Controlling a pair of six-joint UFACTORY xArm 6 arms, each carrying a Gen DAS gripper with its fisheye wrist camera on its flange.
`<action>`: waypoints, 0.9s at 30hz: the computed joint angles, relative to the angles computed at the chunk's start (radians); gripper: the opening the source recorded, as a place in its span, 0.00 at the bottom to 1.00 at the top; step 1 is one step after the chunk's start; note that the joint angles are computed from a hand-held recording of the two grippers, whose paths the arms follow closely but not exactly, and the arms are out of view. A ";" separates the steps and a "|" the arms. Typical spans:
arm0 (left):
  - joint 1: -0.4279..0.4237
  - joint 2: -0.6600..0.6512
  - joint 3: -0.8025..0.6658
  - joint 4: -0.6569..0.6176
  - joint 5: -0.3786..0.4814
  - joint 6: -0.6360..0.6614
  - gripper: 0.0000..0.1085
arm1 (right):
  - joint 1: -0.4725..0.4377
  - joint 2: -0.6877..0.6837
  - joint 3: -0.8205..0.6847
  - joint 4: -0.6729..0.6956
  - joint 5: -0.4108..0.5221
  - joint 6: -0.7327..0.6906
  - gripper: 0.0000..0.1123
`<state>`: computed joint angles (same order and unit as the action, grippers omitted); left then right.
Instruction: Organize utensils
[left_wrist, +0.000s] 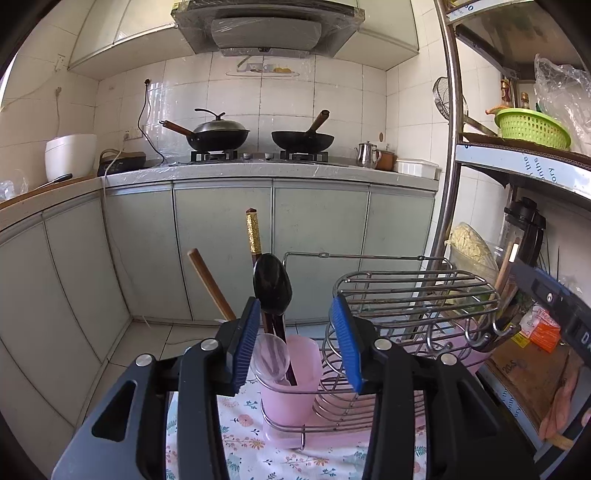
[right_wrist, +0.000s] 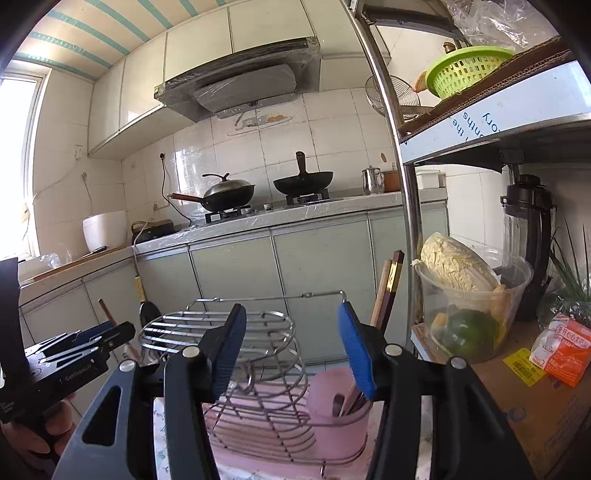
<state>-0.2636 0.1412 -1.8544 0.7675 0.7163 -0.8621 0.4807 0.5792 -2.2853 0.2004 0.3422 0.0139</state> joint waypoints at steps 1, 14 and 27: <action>-0.004 -0.010 0.012 0.004 0.001 -0.007 0.38 | 0.004 -0.029 0.048 0.020 -0.010 -0.014 0.46; -0.058 -0.110 0.149 -0.035 0.033 -0.060 0.38 | 0.038 -0.241 0.391 -0.055 -0.032 -0.009 0.58; -0.080 -0.168 0.238 -0.055 0.048 -0.082 0.38 | 0.044 -0.298 0.490 -0.090 -0.049 0.017 0.58</action>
<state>-0.3439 -0.0268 -1.6163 0.7127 0.7646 -0.9438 0.5250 0.2815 -1.7957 0.1104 0.2929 0.0312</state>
